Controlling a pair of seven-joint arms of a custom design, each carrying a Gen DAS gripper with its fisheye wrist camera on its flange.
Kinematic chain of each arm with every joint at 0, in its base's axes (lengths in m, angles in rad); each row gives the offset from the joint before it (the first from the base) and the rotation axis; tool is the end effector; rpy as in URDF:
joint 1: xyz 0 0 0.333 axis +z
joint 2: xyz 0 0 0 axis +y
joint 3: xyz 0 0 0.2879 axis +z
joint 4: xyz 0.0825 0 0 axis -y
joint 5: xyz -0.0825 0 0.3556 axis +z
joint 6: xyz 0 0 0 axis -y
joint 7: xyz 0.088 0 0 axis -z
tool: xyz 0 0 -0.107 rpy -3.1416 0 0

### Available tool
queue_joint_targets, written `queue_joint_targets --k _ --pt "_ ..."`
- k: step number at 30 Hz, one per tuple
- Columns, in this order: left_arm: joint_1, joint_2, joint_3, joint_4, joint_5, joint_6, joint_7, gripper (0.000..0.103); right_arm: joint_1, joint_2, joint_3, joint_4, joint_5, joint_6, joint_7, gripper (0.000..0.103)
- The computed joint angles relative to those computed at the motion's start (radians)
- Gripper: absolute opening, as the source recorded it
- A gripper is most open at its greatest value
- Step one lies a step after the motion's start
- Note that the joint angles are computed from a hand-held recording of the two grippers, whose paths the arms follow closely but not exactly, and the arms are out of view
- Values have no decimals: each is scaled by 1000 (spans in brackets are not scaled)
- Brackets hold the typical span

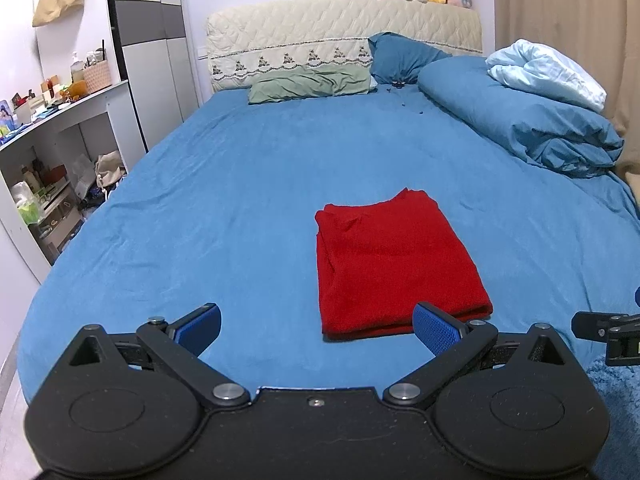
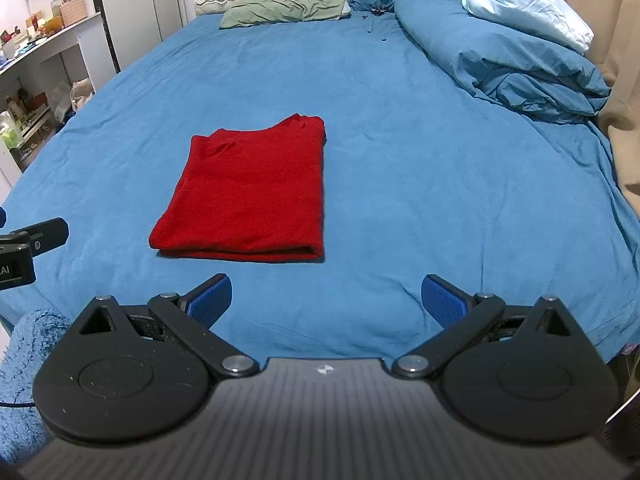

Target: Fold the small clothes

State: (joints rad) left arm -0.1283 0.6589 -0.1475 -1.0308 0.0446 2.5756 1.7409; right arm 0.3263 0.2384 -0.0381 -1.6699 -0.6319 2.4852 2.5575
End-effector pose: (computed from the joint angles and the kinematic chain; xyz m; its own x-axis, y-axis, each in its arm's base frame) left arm 0.7242 -0.1615 0.5534 -0.3484 -0.9334 -0.0865 -0.5667 0.2832 -0.7737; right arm 0.6149 0.1874 0.5110 -0.2879 -0.9574 -0.0198 -0.6891 0.2215 -0.6899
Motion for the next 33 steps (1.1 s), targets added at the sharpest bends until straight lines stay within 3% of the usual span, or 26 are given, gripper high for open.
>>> queue_joint_targets --k 33 --pt "-6 -27 1 -44 8 37 -12 103 0 -11 6 -7 -9 -10 16 103"
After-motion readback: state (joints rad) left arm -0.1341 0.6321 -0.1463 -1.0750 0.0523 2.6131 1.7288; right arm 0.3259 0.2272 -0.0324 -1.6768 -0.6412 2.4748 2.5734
